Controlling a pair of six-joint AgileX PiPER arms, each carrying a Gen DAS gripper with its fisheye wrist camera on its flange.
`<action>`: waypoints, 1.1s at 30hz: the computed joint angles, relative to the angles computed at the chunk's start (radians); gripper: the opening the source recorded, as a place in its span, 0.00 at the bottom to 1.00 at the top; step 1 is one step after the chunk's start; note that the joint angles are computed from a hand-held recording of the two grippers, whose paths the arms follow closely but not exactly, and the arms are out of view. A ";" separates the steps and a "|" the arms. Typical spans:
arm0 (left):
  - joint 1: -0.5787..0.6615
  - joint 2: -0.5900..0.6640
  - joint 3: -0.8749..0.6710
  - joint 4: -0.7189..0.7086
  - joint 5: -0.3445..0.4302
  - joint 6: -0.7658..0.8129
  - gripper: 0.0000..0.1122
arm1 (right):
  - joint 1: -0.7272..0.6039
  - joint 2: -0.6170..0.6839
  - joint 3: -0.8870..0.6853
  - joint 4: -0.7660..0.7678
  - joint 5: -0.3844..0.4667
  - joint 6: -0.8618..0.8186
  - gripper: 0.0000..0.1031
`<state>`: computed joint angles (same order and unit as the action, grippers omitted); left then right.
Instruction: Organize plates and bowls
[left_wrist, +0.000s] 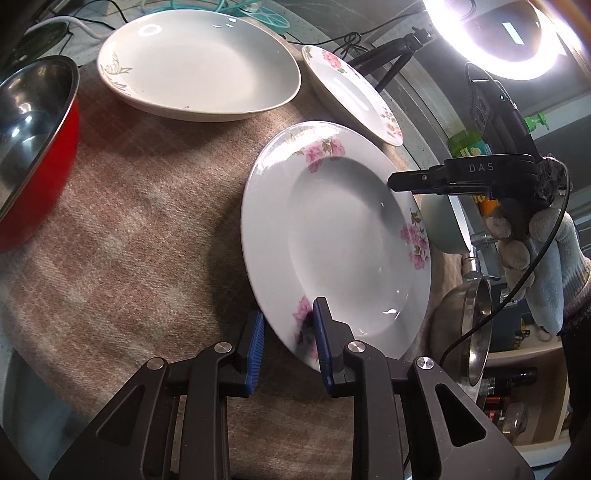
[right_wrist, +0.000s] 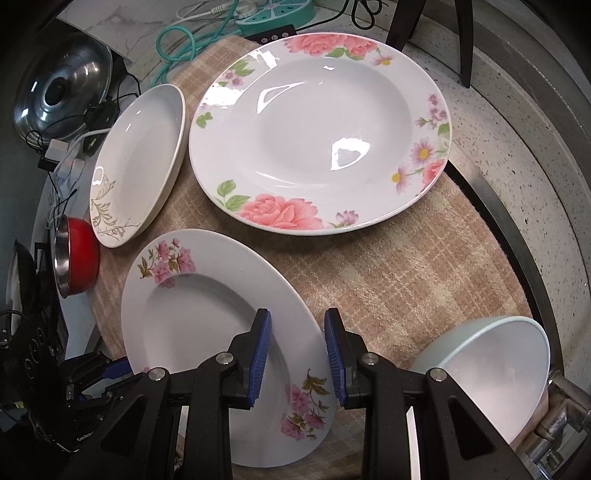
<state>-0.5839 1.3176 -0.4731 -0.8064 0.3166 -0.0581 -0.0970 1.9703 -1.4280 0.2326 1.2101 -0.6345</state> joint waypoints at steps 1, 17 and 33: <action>0.004 -0.005 0.003 0.008 0.004 -0.003 0.20 | -0.001 -0.002 0.003 0.001 0.000 0.001 0.26; 0.063 -0.022 -0.003 0.052 0.065 0.025 0.20 | -0.010 -0.053 0.085 0.010 -0.034 0.011 0.26; 0.102 -0.036 0.004 0.029 0.114 0.093 0.20 | 0.026 -0.073 0.123 0.003 -0.067 0.054 0.26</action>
